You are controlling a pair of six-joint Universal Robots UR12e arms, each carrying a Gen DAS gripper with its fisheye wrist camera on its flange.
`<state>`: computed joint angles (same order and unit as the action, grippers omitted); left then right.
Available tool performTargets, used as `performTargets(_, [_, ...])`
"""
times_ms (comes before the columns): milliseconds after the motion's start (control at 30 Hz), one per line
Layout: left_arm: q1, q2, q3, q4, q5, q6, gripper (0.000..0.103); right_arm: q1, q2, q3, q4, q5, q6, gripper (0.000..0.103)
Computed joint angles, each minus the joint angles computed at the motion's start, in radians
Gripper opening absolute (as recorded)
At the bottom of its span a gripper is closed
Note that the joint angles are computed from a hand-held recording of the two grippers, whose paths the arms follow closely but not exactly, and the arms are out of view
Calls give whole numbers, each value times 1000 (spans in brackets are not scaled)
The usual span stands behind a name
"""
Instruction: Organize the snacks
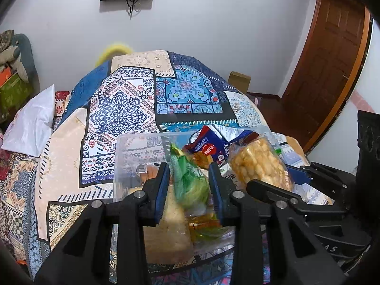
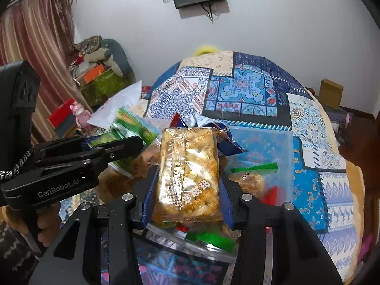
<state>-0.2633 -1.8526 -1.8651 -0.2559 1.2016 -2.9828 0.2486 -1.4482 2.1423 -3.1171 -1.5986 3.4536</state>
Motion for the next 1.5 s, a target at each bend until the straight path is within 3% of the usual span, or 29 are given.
performTargets(67, [1, 1, -5, 12, -7, -6, 49, 5, 0, -1, 7, -19, 2, 44])
performTargets(333, [17, 58, -62, 76, -31, -6, 49, 9, -35, 10, 1, -29, -2, 45])
performTargets(533, [37, 147, -136, 161, -53, -19, 49, 33, -100, 36, -22, -59, 3, 45])
performTargets(733, [62, 247, -220, 260, -82, -46, 49, 86, -173, 66, -73, -138, 9, 45])
performTargets(833, [77, 293, -260, 307, -97, -69, 63, 119, -204, 76, -92, -180, 6, 46])
performTargets(967, [89, 339, -308, 379, -96, -91, 84, 171, -223, 89, -135, -267, 3, 74])
performTargets(1067, [87, 362, -334, 420, -72, -94, 93, 206, -228, 94, -152, -333, 1, 79])
performTargets(1200, [81, 377, -359, 475, -37, -93, 101, 227, -227, 98, -168, -382, 16, 96])
performTargets(1300, [78, 384, -368, 479, -30, -96, 101, 241, -226, 103, -180, -422, 21, 101])
performTargets(1500, [80, 391, -380, 479, -30, -106, 102, 255, -225, 105, -174, -464, 8, 103])
